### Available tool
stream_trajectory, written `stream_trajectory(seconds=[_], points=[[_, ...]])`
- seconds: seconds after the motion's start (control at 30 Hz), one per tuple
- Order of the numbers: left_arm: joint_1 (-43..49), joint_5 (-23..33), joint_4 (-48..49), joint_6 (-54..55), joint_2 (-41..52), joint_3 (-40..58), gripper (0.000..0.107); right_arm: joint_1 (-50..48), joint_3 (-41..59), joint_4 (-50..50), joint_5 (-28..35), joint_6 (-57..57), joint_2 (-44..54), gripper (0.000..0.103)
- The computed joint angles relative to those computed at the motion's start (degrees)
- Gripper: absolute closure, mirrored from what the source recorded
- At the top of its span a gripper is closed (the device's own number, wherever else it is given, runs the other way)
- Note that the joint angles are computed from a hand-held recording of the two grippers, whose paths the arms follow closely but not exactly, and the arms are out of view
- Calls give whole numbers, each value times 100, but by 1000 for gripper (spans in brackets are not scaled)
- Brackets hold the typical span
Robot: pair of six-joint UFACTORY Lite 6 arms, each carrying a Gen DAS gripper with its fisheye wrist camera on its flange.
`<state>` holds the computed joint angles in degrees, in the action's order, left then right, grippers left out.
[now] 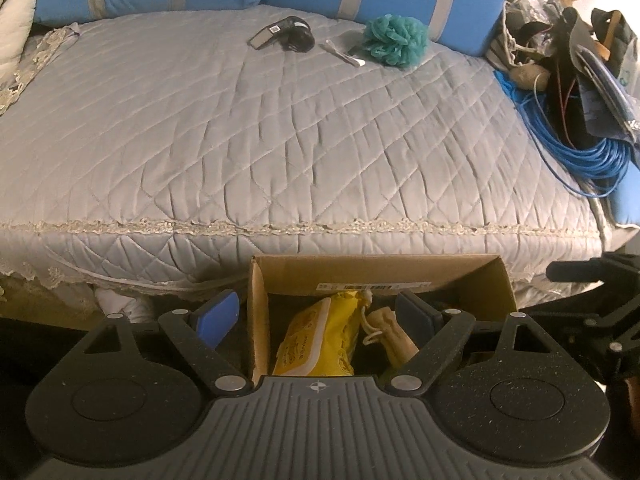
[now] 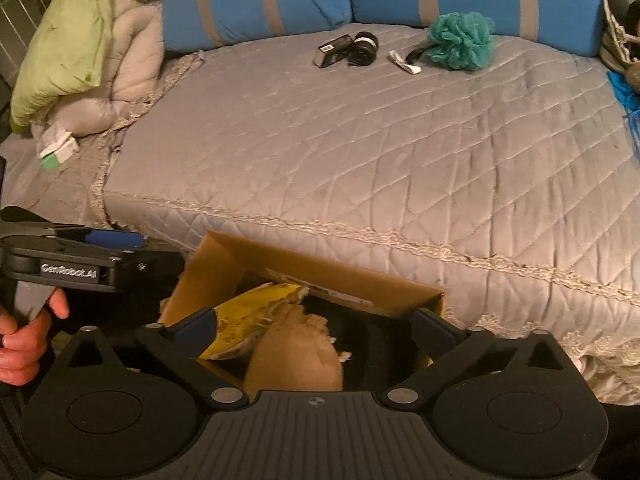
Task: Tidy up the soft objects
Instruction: 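Open the left tool to drop the soap into the box while the right tool releases the pouch, then move both open tools back over the bed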
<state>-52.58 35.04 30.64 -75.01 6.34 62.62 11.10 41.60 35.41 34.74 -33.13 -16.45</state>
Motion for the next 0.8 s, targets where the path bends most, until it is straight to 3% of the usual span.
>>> stream_trajectory(seconds=[0.37,0.8], points=[[16,123,-192,274,229,175,21,161,34,-1233,-312,1325,236,0],[-5,169,-201,486,367,320,21,219,97,-1854,-516,2130,377,0]])
